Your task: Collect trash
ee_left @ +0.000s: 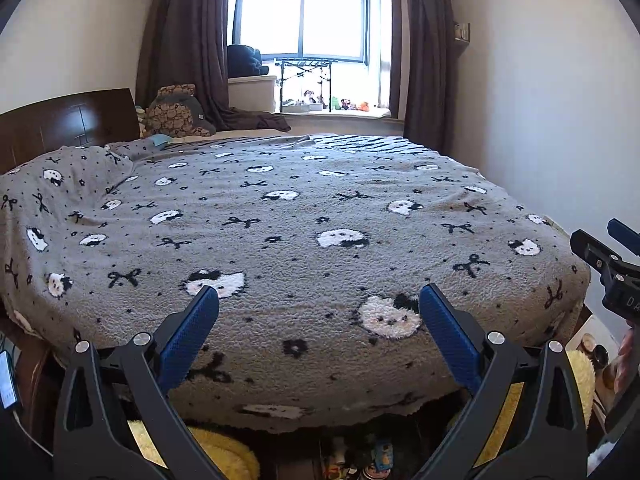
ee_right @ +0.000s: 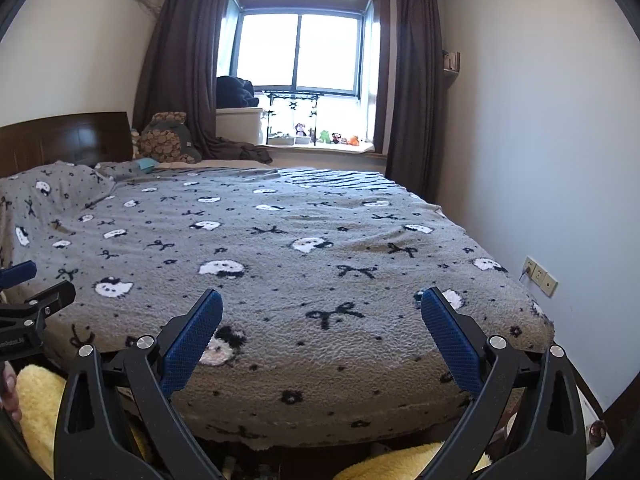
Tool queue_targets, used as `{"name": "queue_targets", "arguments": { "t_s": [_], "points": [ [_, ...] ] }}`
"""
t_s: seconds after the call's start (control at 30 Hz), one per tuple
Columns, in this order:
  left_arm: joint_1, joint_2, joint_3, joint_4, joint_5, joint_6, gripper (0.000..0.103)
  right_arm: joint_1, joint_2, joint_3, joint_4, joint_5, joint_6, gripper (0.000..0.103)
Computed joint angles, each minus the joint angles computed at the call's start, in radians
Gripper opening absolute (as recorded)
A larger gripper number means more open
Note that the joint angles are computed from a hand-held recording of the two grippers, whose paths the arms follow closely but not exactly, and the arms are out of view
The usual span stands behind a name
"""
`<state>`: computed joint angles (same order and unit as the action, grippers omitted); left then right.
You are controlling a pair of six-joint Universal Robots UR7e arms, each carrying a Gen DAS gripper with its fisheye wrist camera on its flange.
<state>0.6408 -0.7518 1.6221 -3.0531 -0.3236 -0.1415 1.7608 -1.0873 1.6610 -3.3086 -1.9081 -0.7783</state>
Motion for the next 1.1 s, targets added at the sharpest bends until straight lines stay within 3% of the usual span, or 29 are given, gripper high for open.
{"name": "queue_targets", "arguments": {
  "t_s": [1.1],
  "points": [
    [-0.004, 0.005, -0.005, -0.005, 0.008, -0.006, 0.095, 0.007, 0.004, 0.009, 0.032, 0.006, -0.004, 0.100]
  ]
}}
